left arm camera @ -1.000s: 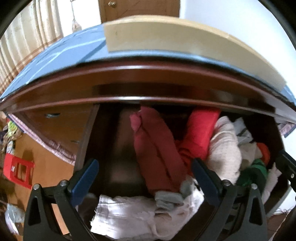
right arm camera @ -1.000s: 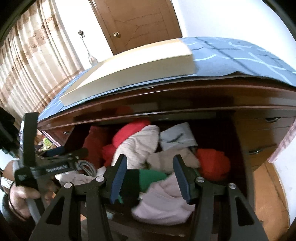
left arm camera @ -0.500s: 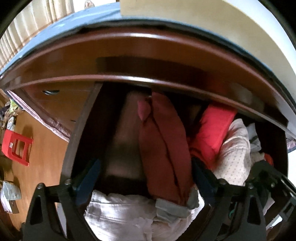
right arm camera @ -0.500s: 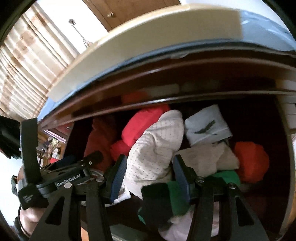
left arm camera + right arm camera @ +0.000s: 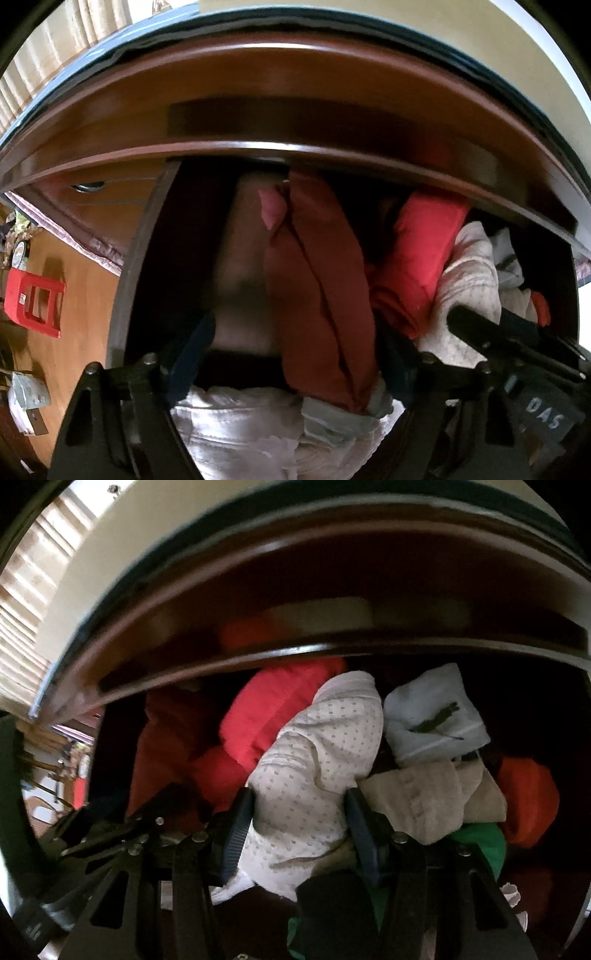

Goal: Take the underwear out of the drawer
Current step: 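Reach the right tool into the drawer and grasp the dotted beige underwear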

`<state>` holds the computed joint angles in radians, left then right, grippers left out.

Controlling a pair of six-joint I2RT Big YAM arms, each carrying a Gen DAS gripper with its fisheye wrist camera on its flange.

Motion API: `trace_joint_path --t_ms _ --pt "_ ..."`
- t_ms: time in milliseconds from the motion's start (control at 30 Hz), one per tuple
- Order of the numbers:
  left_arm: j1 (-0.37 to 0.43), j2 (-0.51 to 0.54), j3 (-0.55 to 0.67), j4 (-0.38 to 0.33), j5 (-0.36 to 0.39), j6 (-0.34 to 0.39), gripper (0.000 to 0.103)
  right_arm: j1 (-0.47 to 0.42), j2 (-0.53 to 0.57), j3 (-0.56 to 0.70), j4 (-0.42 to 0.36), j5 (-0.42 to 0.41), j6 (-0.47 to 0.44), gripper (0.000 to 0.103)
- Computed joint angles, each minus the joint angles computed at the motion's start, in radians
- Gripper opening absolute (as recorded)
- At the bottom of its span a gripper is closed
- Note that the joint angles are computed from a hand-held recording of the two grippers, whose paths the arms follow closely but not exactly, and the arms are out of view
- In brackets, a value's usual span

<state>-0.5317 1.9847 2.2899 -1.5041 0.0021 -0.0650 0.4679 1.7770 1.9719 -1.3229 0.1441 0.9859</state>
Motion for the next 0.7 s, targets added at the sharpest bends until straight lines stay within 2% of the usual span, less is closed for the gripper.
trace_joint_path --t_ms 100,233,267,300,333,367,400,533,700 --pt "-0.001 0.003 0.006 -0.008 -0.011 0.01 0.078 0.008 0.057 0.081 -0.071 0.018 -0.023 0.055" --pt "-0.001 -0.002 -0.001 0.002 -0.011 0.013 0.077 0.008 0.073 0.099 -0.093 0.009 -0.031 0.054" --pt "-0.002 -0.006 -0.008 0.01 -0.012 0.016 0.074 0.009 0.08 0.108 -0.096 0.01 -0.03 0.05" --pt "-0.003 -0.012 -0.018 0.02 -0.008 0.022 0.07 0.01 0.08 0.105 -0.094 0.012 -0.03 0.048" --pt "0.0 -0.017 -0.031 0.024 0.03 0.031 0.049 0.012 0.075 0.097 -0.085 0.015 -0.029 0.047" --pt "0.005 0.005 -0.005 -0.019 0.092 0.045 0.033 0.014 0.07 0.091 -0.077 0.018 -0.029 0.045" --pt "0.007 0.022 0.02 -0.053 0.116 0.047 0.033 0.016 0.064 0.082 -0.065 0.021 -0.03 0.044" --pt "0.011 0.009 0.003 -0.028 0.125 0.034 0.033 0.023 0.023 0.024 -0.007 0.018 -0.022 0.04" --pt "0.014 -0.042 -0.078 0.051 0.127 0.042 0.027 0.033 -0.042 -0.065 0.079 0.028 0.02 0.038"
